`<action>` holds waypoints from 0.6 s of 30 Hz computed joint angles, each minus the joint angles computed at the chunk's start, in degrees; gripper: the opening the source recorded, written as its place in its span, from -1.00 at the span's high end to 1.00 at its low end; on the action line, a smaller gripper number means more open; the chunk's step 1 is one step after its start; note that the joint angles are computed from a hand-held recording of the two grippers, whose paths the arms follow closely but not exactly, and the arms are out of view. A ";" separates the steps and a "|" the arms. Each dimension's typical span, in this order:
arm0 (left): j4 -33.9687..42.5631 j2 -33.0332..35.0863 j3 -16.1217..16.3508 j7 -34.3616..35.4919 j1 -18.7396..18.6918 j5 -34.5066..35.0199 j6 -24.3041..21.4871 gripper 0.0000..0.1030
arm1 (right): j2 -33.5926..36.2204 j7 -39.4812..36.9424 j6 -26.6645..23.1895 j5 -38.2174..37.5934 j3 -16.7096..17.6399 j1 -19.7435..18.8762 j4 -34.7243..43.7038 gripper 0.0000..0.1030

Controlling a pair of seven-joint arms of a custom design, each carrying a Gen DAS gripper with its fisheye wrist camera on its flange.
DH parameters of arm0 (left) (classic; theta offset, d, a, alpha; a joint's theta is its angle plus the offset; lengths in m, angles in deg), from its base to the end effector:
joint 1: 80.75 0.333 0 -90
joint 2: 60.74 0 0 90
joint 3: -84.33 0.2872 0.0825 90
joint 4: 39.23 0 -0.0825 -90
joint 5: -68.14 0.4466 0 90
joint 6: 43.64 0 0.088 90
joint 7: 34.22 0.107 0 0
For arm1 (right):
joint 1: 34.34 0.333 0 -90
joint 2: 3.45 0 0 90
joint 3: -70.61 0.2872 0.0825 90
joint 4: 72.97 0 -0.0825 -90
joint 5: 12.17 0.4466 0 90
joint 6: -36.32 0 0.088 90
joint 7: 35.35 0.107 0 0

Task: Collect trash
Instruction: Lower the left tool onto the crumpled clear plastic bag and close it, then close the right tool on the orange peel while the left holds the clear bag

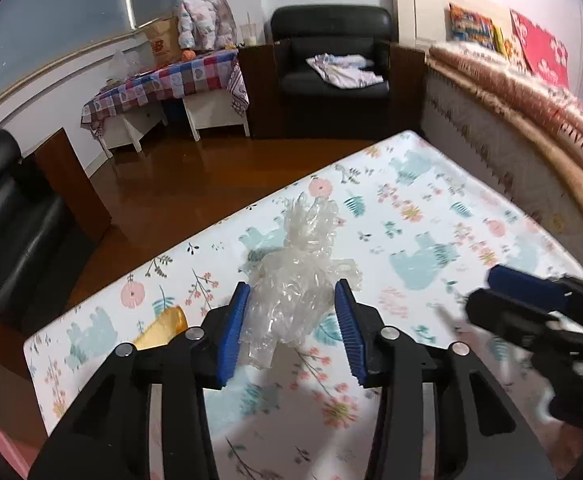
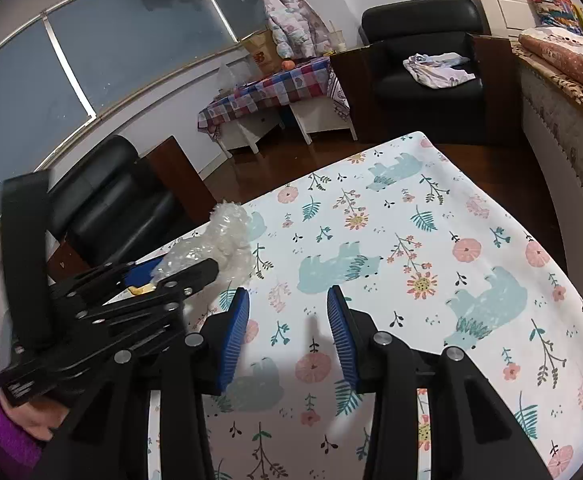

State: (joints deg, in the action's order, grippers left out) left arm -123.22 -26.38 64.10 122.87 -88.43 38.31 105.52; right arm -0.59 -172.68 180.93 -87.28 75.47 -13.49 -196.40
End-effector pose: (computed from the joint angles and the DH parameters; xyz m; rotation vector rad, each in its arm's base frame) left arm 0.7255 -0.3157 0.3555 -0.5486 2.6549 -1.0425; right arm 0.5531 0.2767 0.3383 -0.8148 2.1790 -0.7295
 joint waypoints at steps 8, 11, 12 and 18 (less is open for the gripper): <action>-11.61 -10.26 -2.05 4.37 5.59 -11.88 0.76 0.19 | 2.56 -6.97 4.06 3.35 -0.66 -0.15 2.34 0.22; -14.66 -13.29 -0.53 4.55 6.12 -15.31 -0.09 0.19 | 3.62 -8.85 7.46 4.48 -1.40 -0.32 3.00 0.21; -15.65 -14.18 0.05 4.66 6.15 -16.16 0.04 0.19 | 4.11 -9.90 8.58 5.10 -1.59 -0.36 3.37 0.21; -20.19 -17.61 2.78 5.81 5.99 -20.42 3.89 0.19 | 8.45 -22.47 17.32 12.76 -2.78 -0.61 8.40 0.21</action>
State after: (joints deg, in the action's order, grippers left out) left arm -143.41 -43.99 66.88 128.68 -82.45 17.90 109.41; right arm 7.86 -195.15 198.25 -74.52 72.69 -14.10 -188.00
